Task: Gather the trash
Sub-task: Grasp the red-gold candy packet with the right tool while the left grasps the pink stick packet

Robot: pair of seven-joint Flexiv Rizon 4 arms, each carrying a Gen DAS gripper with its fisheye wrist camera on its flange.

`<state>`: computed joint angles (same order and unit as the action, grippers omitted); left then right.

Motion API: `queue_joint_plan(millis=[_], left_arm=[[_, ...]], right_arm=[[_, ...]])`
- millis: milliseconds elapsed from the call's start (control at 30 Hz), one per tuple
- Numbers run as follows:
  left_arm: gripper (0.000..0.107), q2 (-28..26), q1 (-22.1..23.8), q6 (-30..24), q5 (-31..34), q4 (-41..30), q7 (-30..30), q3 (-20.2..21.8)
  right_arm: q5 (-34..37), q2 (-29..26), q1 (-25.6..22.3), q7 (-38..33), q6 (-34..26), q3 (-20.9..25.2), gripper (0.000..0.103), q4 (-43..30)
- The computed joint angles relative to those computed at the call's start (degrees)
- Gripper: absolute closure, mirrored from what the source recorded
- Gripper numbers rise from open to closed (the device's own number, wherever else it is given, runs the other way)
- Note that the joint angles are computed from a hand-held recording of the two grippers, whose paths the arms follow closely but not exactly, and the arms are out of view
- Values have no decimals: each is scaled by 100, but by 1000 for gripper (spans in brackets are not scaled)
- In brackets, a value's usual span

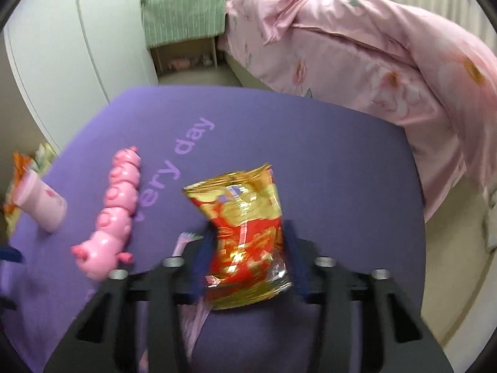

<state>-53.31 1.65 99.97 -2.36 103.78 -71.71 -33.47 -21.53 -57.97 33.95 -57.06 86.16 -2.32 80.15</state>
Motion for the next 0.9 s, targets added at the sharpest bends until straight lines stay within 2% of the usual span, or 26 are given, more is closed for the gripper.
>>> queue_joint_plan(millis=[33,67,167,267,333,433,500,567,633,767,833,900], left_arm=[[59,-39,-32,-49,-2,-76,22,-21],[59,-108,-88,-136,-25,-212,54,-62],[59,-365,-276,-345,-210,-665,102,-163],[59,-598,-596,-625,-544,-1216,61,-85],[59,-718,-972,-815,-809,-1657,-30,193],[59,-863,-1851,-1229,-1278,-2456,-471,1132],[59,-964,-2296,-1377,-1386,-2844,-722,1687],[59,-1081,-2714,-1515,-1414,-3216,-1060,2295],[59,-1193,-2939,-1776,-1358,-3528,-1405,2688],[68,-1293,-2901,-2113,-1272,-3796,-1571,2722],[82,-1276,-2925,-2116,-1151,-3799,-1644,2784],[84,-1251,-2961,-2165,-1030,-3813,-1716,2892]], right_arm=[[290,91,141,28,280,-194,66,218],[272,245,353,429,696,-574,66,609],[735,479,1216,872,1177,-1725,66,1326],[1259,560,2192,1225,1132,-2927,66,1946],[1512,562,2671,1424,1123,-3491,66,2311],[1747,619,2913,1512,1224,-3723,66,2645],[1879,573,2895,1522,1316,-3760,66,2684],[2068,564,2970,1532,1445,-3809,66,2806],[2256,542,3021,1524,1541,-3832,66,2870],[2418,521,2976,1407,1606,-3721,66,2834],[2481,495,3009,1372,1597,-3736,66,2820],[2525,502,2978,1347,1621,-3681,66,2796]])
